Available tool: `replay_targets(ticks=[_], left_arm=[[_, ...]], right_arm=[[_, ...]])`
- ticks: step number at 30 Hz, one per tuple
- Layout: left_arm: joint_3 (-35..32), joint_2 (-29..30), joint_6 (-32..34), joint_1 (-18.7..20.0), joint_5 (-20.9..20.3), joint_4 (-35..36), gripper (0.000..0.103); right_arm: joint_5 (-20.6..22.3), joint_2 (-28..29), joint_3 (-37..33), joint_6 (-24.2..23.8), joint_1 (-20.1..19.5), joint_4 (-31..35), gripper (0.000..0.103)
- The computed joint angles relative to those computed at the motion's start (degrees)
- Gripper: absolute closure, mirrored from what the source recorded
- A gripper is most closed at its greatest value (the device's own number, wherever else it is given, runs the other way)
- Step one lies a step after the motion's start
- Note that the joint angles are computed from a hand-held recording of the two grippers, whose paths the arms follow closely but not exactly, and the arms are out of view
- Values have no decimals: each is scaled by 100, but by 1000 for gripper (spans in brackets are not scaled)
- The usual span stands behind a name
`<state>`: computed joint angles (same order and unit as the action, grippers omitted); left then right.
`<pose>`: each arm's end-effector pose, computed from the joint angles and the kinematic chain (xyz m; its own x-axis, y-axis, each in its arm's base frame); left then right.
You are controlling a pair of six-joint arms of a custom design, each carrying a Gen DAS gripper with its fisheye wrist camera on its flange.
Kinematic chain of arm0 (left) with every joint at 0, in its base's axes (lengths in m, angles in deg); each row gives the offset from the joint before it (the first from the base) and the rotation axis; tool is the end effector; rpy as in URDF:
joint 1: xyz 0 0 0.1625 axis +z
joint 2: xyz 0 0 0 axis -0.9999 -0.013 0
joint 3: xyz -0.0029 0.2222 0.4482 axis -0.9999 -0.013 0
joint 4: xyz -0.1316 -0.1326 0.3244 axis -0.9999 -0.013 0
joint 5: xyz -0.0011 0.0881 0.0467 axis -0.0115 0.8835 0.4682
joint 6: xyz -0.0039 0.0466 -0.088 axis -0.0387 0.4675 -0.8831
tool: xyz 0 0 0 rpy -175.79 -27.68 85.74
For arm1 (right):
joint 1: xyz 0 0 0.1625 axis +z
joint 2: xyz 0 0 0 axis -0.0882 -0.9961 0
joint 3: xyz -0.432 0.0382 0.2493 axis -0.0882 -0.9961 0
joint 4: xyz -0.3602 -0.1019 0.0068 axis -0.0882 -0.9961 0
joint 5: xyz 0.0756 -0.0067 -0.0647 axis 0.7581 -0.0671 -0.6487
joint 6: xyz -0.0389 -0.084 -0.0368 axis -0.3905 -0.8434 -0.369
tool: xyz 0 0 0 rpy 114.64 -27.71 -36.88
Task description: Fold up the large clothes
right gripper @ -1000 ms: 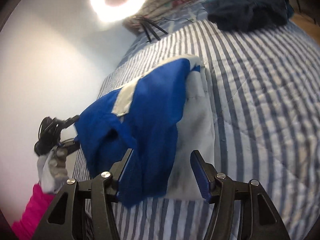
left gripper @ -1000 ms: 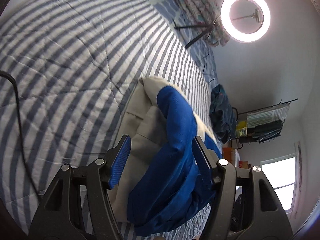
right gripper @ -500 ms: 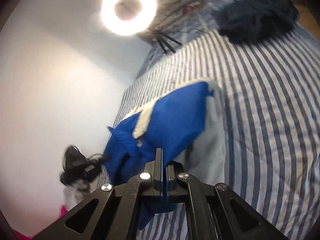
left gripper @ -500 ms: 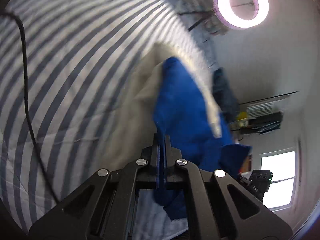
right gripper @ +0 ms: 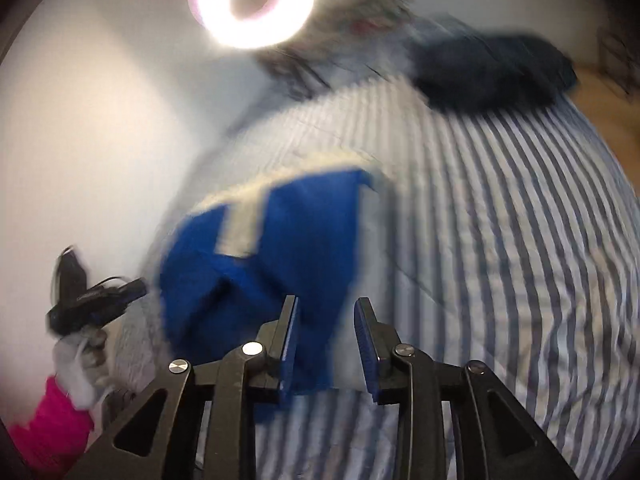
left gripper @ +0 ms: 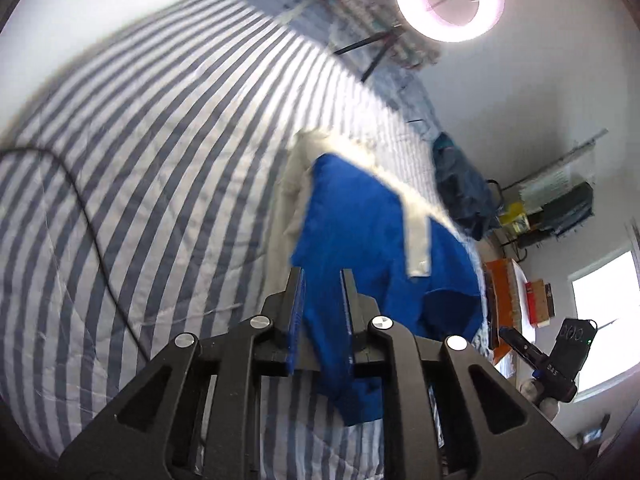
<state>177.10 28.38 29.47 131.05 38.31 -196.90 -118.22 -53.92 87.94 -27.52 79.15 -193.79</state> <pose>-0.2459 -0.4849 0.0633 -0.9567 -0.2837 -0.0648 -0.1624 0.7053 -0.6901 -0.0008 -0.4944 0.4107 -0.8777 -0.4218 0.2272 -0.4722 0.8421 -0.2606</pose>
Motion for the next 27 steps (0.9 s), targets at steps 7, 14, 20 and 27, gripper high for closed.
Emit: replay_targets(ticks=[7, 14, 20, 27], left_arm=[[-631, 173, 808, 136, -309, 147, 89], [-1288, 538, 1266, 369, -261, 934, 89], [-1372, 737, 1354, 576, -396, 1165, 88], [-1482, 414, 1587, 416, -221, 1283, 82]], right_arm=[[-173, 225, 121, -957, 440, 706, 79], [-711, 826, 223, -1105, 761, -317, 79], [-1016, 1410, -18, -116, 339, -648, 91], [-432, 993, -261, -613, 441, -143, 76]])
